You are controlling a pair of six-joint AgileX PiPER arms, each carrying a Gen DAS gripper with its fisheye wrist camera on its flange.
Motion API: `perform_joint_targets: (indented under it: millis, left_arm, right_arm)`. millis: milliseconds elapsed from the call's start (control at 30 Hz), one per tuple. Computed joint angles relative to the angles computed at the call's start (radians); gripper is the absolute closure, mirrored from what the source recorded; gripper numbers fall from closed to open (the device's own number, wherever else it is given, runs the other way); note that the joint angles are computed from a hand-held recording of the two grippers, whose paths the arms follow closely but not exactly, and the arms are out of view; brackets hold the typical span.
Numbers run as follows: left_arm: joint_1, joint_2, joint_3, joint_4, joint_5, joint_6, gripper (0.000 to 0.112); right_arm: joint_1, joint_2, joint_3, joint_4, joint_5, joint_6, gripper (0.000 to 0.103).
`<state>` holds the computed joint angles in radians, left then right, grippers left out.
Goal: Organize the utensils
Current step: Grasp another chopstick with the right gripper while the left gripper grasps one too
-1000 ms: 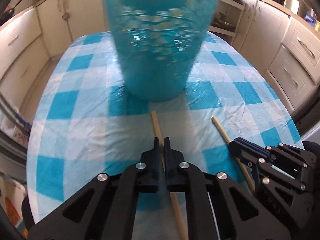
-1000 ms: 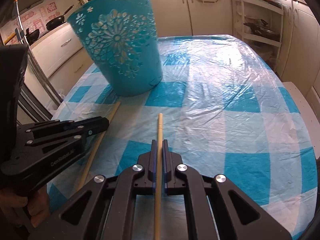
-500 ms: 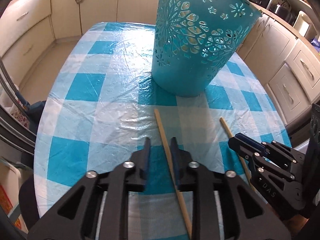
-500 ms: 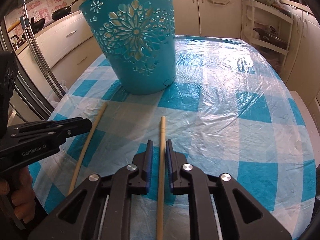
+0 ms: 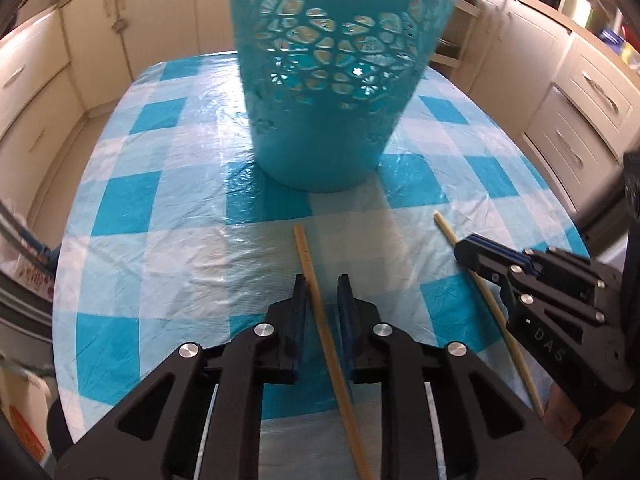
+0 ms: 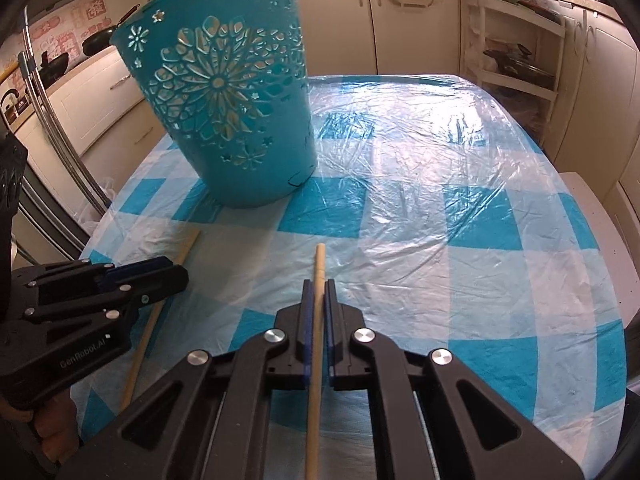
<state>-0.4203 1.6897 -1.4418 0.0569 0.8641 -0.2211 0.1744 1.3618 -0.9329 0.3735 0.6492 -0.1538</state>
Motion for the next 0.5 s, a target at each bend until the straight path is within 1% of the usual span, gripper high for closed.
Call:
perform_joint_targets:
  millis: [133, 233, 300, 367, 500]
  left_arm:
    - [0.022, 0.011, -0.025, -0.041, 0.031, 0.05, 0.097]
    - [0.006, 0.036, -0.069, -0.008, 0.08, 0.043, 0.097]
    - [-0.021, 0.053, -0.095, 0.044, 0.108, 0.017, 0.097]
    - [-0.046, 0.061, -0.1, 0.092, 0.111, -0.016, 0.097]
    - [-0.068, 0.064, -0.098, 0.132, 0.105, -0.062, 0.097]
  right_arm:
    - [-0.007, 0.006, -0.007, 0.015, 0.01, -0.045, 0.097]
    - [-0.009, 0.009, -0.012, 0.02, 0.02, -0.069, 0.097]
    - [-0.014, 0.005, -0.005, 0.037, 0.017, -0.091, 0.097]
    - [-0.02, -0.001, 0.005, 0.054, 0.011, -0.106, 0.097]
    - [-0.042, -0.003, 0.015, 0.106, 0.013, -0.145, 0.097]
